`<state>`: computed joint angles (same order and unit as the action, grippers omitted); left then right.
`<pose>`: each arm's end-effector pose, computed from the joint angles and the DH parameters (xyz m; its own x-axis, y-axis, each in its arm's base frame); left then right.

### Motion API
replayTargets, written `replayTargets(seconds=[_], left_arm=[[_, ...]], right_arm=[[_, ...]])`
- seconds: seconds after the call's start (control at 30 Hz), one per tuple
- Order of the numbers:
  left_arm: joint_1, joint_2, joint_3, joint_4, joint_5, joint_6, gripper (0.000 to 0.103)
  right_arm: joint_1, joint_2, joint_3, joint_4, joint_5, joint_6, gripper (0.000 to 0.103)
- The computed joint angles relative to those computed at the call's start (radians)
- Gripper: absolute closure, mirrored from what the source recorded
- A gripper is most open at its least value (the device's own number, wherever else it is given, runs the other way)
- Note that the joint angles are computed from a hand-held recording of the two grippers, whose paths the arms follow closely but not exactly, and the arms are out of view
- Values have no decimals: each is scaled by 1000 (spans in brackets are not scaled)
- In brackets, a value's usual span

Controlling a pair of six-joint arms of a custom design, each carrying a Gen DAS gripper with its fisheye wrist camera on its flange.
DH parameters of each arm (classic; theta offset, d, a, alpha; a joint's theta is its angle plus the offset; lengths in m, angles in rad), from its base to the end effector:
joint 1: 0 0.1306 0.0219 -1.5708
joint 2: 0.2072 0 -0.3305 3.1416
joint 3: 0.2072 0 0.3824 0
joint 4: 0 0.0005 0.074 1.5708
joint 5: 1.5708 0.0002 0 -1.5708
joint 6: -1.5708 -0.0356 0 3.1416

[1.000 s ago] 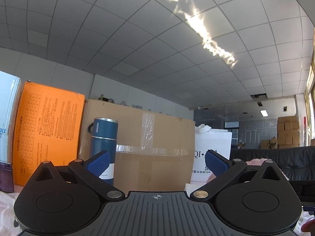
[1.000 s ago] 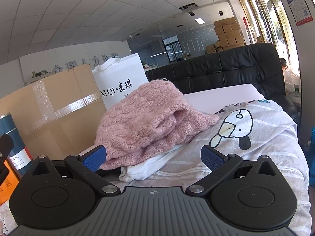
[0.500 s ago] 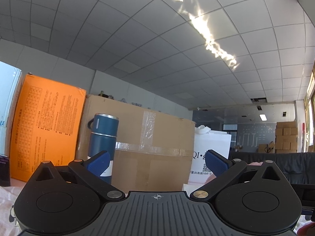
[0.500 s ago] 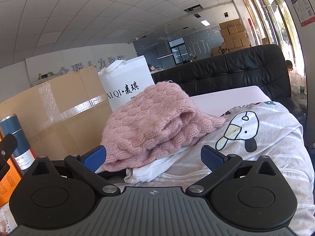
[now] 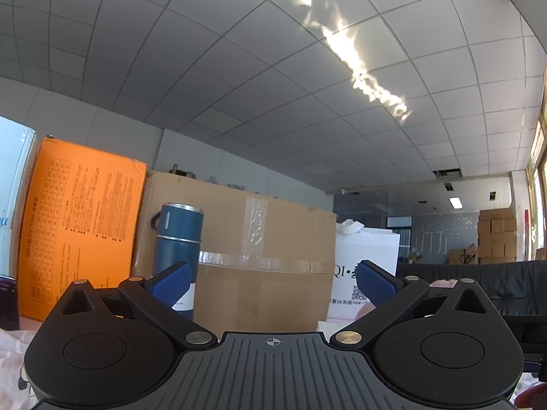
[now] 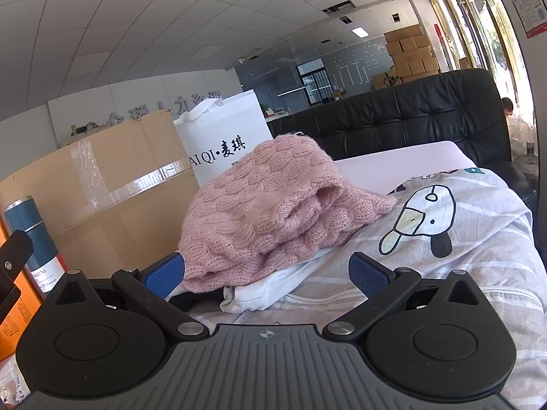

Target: Fold clothes

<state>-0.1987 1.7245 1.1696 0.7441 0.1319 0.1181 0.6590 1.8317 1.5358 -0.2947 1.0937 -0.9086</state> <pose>0.5587 -0.1178 0.2587 0.1451 -0.1484 -0.9782 0.3418 0.9353 -0.0912 0.5033 0.3492 0.2636 -0.0324 0.4330 -0.9008 0.5330 0.7699 0.3509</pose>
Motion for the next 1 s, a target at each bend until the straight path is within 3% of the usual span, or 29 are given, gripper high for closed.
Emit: replayTargets(seconds=[0.8,1.0], left_arm=[[-4,-2,-14,31,7,-28,0],[-5,-2,-16,36,6,-30,0]], right_arm=[[-4,-7,-9,-6,-40,-14,0],[-5,3,14,-67,-17,-60,0]])
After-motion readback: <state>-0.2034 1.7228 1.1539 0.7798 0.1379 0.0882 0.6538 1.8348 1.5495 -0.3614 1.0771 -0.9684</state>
